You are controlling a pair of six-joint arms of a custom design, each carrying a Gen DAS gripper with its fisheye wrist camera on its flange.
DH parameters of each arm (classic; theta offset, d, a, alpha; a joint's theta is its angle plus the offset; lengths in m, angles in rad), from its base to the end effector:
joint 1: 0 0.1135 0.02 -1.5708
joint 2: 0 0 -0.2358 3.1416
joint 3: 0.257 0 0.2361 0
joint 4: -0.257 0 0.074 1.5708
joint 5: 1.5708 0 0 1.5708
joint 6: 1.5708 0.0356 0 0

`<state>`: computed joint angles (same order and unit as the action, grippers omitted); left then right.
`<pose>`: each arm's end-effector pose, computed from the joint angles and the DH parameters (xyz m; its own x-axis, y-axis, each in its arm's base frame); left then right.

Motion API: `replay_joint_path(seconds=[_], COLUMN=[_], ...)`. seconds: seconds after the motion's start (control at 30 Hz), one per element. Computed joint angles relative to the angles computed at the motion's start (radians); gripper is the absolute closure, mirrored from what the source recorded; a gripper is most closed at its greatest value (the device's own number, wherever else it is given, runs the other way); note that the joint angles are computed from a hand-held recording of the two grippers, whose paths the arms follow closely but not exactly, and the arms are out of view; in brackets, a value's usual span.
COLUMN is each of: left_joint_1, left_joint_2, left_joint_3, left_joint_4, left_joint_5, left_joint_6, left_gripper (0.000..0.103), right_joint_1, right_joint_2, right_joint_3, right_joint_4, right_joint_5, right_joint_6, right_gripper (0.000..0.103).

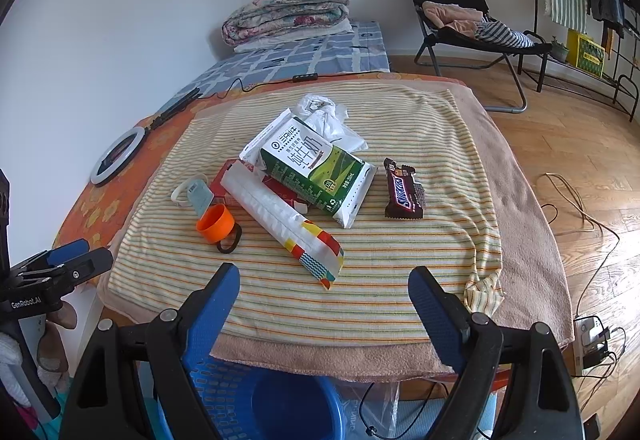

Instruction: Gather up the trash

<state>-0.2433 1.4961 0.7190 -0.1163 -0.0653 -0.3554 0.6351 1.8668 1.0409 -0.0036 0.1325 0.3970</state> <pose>0.2684 -0.0642 0.1460 -0.7788 -0.1644 -0.6053 -0.0750 0.9825 -0.1704 0.2938 0.2107 0.1312 -0.7472 -0.0745 -0.6604 -0.2465 0.9539 0.1712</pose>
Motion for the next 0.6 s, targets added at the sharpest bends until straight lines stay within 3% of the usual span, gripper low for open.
replay_joint_path(seconds=[0.6], left_joint_1=[0.003], left_joint_2=[0.014], left_joint_3=[0.009], left_joint_4=[0.000], left_joint_5=[0.003], left_joint_6=[-0.003], left_gripper=[0.000], right_joint_1=[-0.007], right_joint_2=[-0.002], right_joint_3=[-0.018], right_joint_4=[0.012], right_joint_5=[-0.004], right_joint_6=[0.002], right_gripper=[0.015])
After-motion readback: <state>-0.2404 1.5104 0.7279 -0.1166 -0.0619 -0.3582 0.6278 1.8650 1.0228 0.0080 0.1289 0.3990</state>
